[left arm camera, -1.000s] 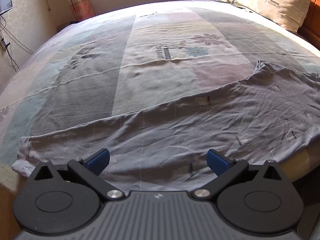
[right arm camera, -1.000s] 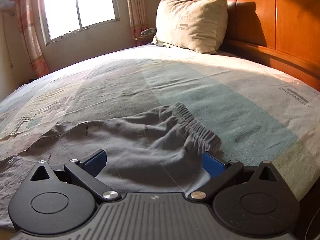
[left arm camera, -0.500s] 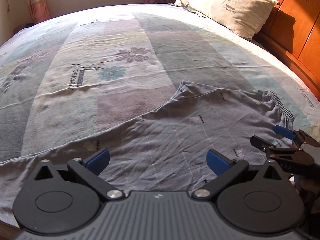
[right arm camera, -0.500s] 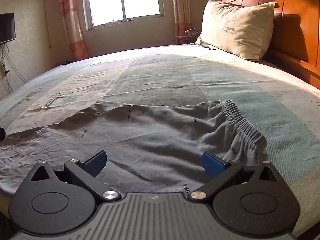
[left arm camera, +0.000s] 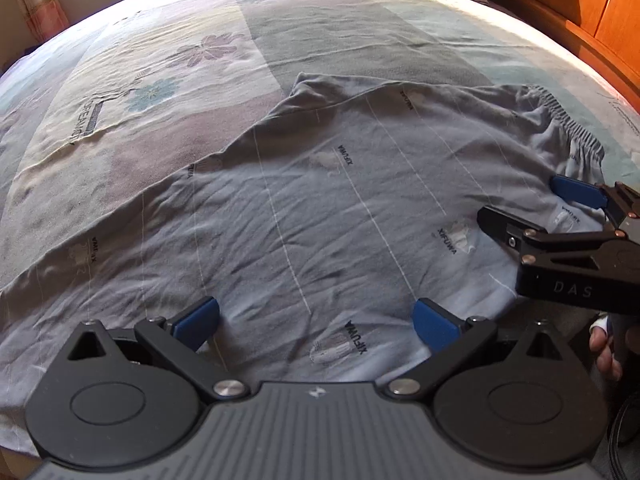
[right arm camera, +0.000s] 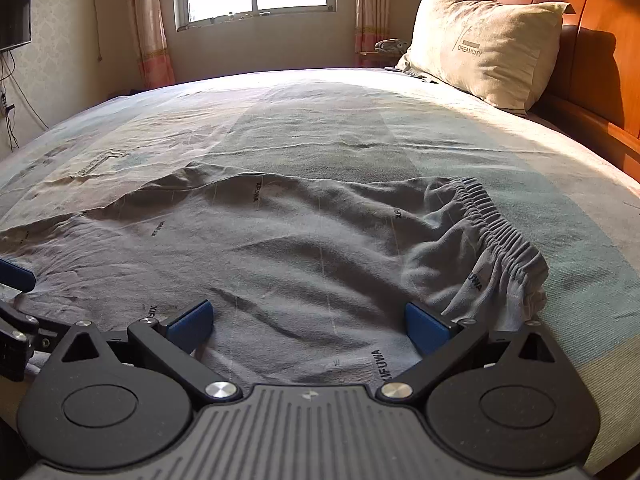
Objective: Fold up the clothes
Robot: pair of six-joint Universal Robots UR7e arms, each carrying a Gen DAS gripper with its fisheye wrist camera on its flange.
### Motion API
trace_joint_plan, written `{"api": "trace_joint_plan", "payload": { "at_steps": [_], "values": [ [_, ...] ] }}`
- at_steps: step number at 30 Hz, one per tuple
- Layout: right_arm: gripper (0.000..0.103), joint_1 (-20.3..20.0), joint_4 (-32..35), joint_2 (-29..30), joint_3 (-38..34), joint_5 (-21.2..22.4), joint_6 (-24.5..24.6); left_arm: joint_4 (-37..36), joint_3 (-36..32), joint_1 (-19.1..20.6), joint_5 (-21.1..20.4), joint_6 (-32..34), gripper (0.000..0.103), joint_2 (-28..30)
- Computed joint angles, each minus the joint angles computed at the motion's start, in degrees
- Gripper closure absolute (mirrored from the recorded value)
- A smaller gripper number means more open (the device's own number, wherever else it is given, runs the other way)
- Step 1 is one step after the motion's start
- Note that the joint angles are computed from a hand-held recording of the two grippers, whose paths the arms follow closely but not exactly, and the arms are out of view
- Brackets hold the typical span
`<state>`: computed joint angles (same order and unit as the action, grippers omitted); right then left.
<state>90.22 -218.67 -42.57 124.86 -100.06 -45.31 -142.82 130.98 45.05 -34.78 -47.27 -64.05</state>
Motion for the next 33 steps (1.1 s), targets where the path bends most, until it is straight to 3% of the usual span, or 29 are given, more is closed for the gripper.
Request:
{"api": "trace_joint_plan", "payload": {
  "at_steps": [5,9,15,24,29,31,33],
  "values": [
    [0.000,0.6,0.9,-0.2,-0.3,-1.4,0.0,8.8,0.2,-2.7,-0.2,-7.5,0.001,-2.1],
    [0.000,0.2,2.4,-1.1,0.0,-0.4,0.8,9.2,0.3,-3.1,0.9,-8.0,0.001,-2.4],
    [0.000,1.0,-0.9,0.8,-0.5,-1.9,0.1,0.5,3.7,-1.7,0.0,-7.5,0.001,-2.8],
    [0.000,0.1,-6.3,2.8,-0.1,0.1,-0.9,-11.6,10.3,-4.0,1.0,1.0,0.001,-6.7],
    [0.000,-0.4,-9.0,3.7,0.3,1.3,-1.3,-9.1,13.0,-2.1,2.9,-4.2,0.001,-11.4],
    [0.000,-0.4,-10.3,4.3,0.3,1.3,-1.4,-14.3,16.2,-2.6,3.2,-3.6,0.001,-12.3],
    [0.000,-0.4,-11.1,4.7,0.2,1.2,-1.5,-14.3,17.7,-3.9,3.0,-4.8,0.001,-13.8]
  ]
}}
